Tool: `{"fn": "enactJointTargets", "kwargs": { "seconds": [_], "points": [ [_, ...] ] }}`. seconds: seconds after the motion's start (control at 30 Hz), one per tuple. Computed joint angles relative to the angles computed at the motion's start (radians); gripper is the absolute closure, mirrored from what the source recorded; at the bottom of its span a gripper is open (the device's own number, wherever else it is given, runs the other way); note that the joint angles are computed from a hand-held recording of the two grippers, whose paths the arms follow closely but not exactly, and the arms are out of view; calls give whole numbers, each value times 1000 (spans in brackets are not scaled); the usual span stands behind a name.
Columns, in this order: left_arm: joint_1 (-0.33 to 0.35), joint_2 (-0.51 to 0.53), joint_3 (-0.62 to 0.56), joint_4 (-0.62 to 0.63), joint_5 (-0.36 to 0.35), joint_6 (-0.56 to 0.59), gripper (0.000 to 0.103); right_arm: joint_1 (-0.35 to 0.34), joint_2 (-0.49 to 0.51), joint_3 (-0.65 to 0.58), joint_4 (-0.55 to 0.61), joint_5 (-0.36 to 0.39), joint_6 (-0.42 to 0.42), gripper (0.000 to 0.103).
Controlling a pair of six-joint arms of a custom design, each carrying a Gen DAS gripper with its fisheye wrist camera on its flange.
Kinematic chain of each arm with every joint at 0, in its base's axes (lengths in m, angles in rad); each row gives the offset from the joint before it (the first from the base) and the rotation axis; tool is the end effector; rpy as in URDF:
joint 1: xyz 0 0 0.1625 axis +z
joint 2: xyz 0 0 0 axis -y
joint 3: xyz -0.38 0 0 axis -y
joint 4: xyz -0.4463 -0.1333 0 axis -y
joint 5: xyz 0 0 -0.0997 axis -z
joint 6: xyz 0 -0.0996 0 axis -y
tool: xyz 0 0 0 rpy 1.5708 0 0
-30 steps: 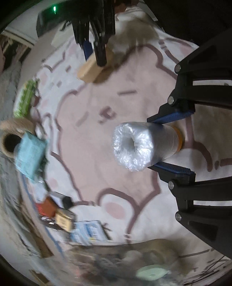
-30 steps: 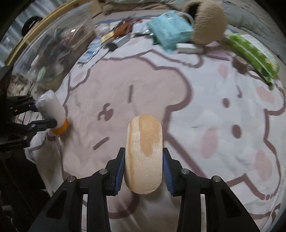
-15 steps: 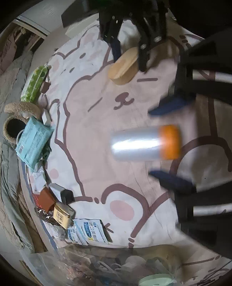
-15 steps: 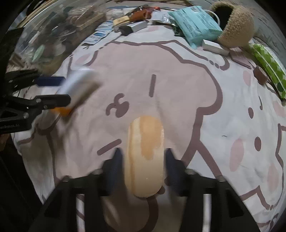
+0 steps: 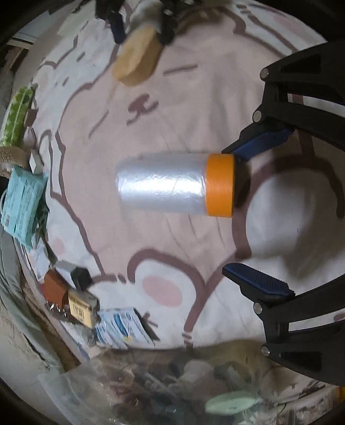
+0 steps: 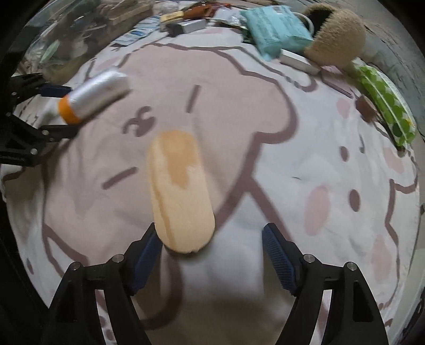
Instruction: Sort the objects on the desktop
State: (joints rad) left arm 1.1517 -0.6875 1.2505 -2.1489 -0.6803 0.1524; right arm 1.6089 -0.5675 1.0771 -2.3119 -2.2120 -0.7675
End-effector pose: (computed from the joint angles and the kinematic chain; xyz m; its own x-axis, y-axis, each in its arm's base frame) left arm -0.1216 -0.7907 0.1043 -0.5109 0.3811 -0.7706 0.4901 0.8655 0.1031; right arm 0.1051 -0.8220 0.0942 -0.5543 -0.5986 0.5783 -0.5863 0.7740 0.2391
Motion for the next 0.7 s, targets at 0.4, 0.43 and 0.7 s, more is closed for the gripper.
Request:
{"fn": "enactJointTargets", "kwargs": {
  "seconds": [0.4,0.43,0.7],
  "points": [
    [29,33,-72,-18,130,-59,24,-34,84,-179,-63,-55,79,19],
    [30,35,-79,-14,133,-66,24,-35,87,-189,-66,-54,84,19],
    [35,-6,-91,46,-12,-118,11,-55,17,-152,-60,110,84,0]
  ]
}}
